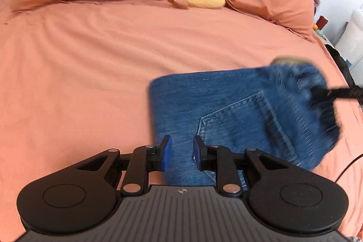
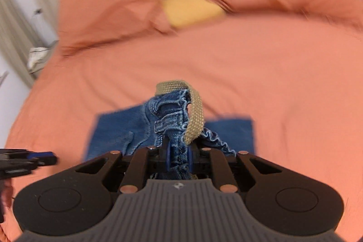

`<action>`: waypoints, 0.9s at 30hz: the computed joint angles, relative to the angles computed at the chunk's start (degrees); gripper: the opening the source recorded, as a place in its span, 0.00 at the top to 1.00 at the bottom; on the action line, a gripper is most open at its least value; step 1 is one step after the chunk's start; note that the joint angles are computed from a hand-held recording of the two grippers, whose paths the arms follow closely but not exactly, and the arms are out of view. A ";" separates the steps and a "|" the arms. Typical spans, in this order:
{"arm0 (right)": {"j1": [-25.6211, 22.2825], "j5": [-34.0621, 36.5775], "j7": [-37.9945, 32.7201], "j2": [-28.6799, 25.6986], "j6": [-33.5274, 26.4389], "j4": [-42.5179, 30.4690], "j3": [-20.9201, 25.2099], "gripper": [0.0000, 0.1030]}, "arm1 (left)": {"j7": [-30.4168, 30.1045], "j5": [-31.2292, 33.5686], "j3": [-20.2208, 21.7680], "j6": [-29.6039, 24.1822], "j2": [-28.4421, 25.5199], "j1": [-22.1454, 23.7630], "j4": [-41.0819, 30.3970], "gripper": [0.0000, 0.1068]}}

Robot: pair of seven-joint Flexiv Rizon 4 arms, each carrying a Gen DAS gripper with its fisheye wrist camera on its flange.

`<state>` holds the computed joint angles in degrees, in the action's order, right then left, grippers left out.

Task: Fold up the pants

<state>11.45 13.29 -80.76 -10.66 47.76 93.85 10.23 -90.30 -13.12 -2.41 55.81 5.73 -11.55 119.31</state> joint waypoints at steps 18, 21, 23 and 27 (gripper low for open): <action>-0.68 -7.42 2.54 -3.10 4.36 5.71 -0.54 0.69 | -2.79 -0.26 -0.78 6.37 -5.07 -1.09 0.50 0.75; -0.22 -10.71 0.66 1.60 7.82 10.41 -0.30 0.70 | -1.79 -0.28 -0.86 6.49 -2.31 -1.91 2.35 0.75; 0.18 -11.73 -0.88 4.55 10.30 13.36 0.14 0.70 | -2.76 0.93 -1.17 6.84 -0.77 -2.34 3.37 0.75; 1.63 -15.54 -1.44 8.94 15.73 20.17 0.79 0.71 | -3.45 2.50 -1.96 9.38 1.62 -3.84 6.15 0.75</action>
<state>13.08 -2.25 -82.20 -1.72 63.49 114.03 11.03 -93.75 -10.62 -4.36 65.19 7.34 -15.38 125.45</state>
